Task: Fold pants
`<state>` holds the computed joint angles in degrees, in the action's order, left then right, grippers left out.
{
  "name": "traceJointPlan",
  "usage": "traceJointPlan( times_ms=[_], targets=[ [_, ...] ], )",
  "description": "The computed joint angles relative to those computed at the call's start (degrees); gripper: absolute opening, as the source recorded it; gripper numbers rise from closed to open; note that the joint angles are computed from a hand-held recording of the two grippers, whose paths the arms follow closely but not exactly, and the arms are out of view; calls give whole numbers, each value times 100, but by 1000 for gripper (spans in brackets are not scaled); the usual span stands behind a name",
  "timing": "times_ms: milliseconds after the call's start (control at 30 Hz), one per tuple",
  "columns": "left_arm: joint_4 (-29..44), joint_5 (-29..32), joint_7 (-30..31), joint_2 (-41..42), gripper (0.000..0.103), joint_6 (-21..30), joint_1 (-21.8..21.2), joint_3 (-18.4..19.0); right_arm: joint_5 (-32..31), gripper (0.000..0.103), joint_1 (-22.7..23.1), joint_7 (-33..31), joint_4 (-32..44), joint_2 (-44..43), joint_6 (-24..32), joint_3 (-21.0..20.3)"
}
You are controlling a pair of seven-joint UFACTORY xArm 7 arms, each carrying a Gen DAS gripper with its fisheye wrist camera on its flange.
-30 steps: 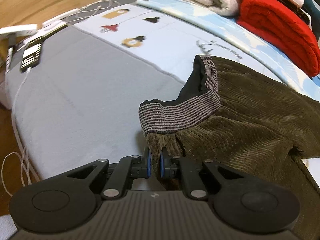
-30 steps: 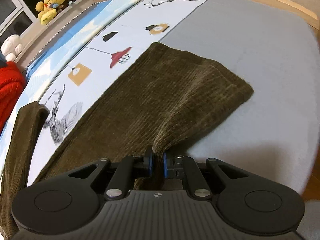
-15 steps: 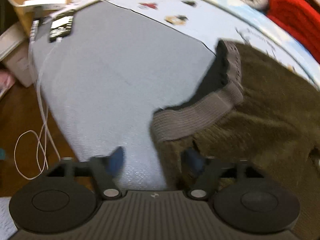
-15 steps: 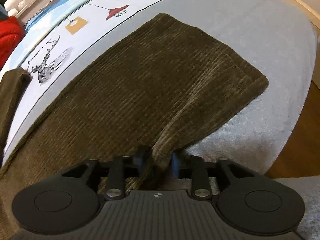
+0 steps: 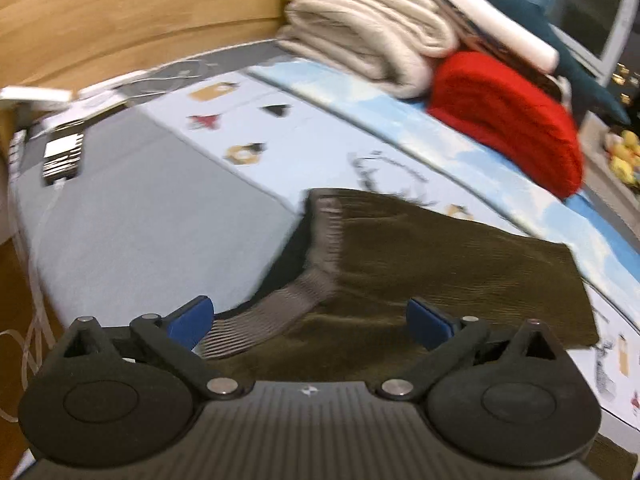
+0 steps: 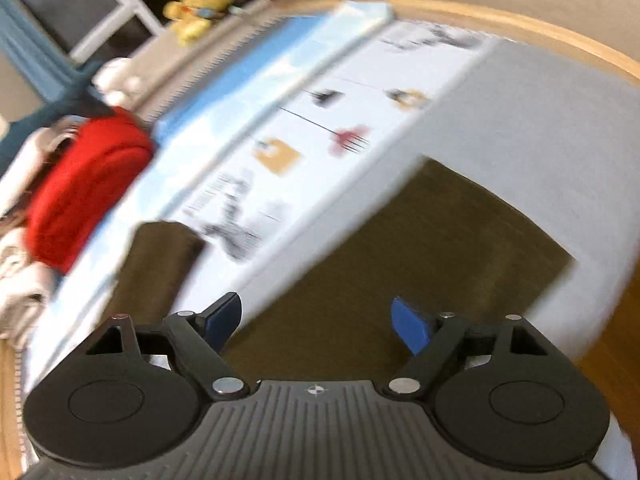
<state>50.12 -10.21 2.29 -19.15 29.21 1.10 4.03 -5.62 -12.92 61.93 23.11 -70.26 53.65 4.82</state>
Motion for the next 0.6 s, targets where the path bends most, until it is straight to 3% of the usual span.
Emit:
traceJointPlan(
  times_ms=[67, 200, 333, 433, 600],
  targets=[
    [193, -144, 48, 303, 103, 27, -130, -24, 19, 85, 14, -64, 148, 647, -688, -118],
    [521, -33, -432, 1016, 103, -210, -76, -221, 90, 86, 106, -446, 499, 2149, -1910, -361],
    [634, -517, -184, 1623, 103, -707, -138, -211, 380, 86, 368, -863, 1170, 4085, -2961, -558],
    [574, -543, -78, 1963, 103, -1129, -67, -238, 839, 86, 607, -1084, 1811, 5484, -3471, -739],
    [1196, 290, -1109, 2673, 103, -613, 54, -179, 1530, 86, 732, -1328, 2837, 7237, -3797, -797]
  ],
)
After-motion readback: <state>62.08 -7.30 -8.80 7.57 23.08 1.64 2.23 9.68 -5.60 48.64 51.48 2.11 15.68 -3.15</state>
